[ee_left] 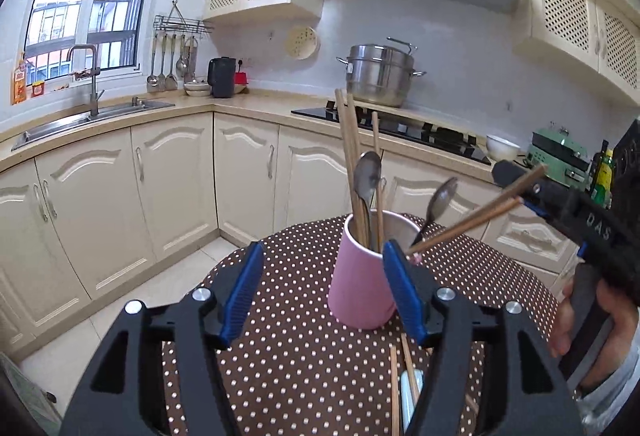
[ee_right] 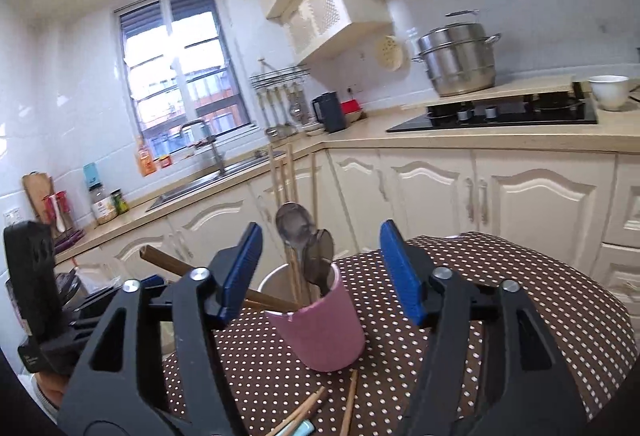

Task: Organize utensils
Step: 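Open the left tool while the right tool opens, dropping spoon and spork into the cup, then lower both open tools over the loose chopsticks and light-blue knife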

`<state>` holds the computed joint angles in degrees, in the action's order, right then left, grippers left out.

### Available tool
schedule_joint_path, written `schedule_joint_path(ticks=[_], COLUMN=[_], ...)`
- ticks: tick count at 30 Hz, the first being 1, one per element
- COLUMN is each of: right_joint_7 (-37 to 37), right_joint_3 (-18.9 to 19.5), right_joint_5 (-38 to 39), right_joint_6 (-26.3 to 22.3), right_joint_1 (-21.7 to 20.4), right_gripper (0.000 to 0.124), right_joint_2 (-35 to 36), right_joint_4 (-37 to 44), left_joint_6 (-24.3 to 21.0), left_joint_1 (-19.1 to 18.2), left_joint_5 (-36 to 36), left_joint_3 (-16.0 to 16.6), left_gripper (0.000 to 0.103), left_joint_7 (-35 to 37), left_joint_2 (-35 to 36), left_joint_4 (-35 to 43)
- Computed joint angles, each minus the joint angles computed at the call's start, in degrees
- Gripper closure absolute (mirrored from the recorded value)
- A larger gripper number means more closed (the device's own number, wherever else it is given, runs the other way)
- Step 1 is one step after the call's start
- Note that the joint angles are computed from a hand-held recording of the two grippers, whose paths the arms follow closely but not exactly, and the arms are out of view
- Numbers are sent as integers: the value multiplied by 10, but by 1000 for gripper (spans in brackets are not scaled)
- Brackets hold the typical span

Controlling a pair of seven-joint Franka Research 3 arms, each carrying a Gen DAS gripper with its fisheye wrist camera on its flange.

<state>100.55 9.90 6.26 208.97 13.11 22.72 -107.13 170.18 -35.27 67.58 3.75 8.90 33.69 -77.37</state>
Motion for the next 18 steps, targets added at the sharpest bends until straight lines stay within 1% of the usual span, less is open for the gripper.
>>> schedule_joint_path(ticks=[2, 3, 6, 8, 9, 12, 14, 16, 18], right_joint_7=[-12, -32, -50, -79, -83, -145, -142, -181, -208], right_joint_3=[-13, -28, -36, -48, -48, -65, -55, -63, -64], right_joint_5=[33, 69, 121, 175, 189, 280, 288, 342, 379], right_joint_6=[9, 11, 22, 24, 24, 14, 11, 4, -6], right_joint_1=[17, 38, 56, 78, 80, 115, 110, 130, 141], right_gripper=[55, 54, 48, 48, 48, 48, 48, 48, 48], right_joint_2=[-10, -18, -38, -49, -56, -70, -78, -85, -90], right_joint_4=[-14, -22, -47, -59, -68, -78, -92, -96, -99], left_joint_6=[4, 5, 7, 11, 11, 11, 10, 7, 10], left_joint_1=[-2, -2, -1, 4, 7, 19, 30, 37, 44], left_joint_5=[8, 12, 30, 42, 46, 46, 34, 19, 5], left_joint_3=[2, 1, -3, -9, -13, -31, -44, -55, -62], left_gripper=[40, 40, 39, 39, 39, 39, 39, 39, 39], left_joint_7=[-6, -9, -24, -30, -31, -16, 4, 24, 41], left_joint_2=[-14, -22, -41, -52, -57, -72, -79, -87, -90], left_joint_4=[-19, -29, -54, -70, -78, -105, -120, -135, -145])
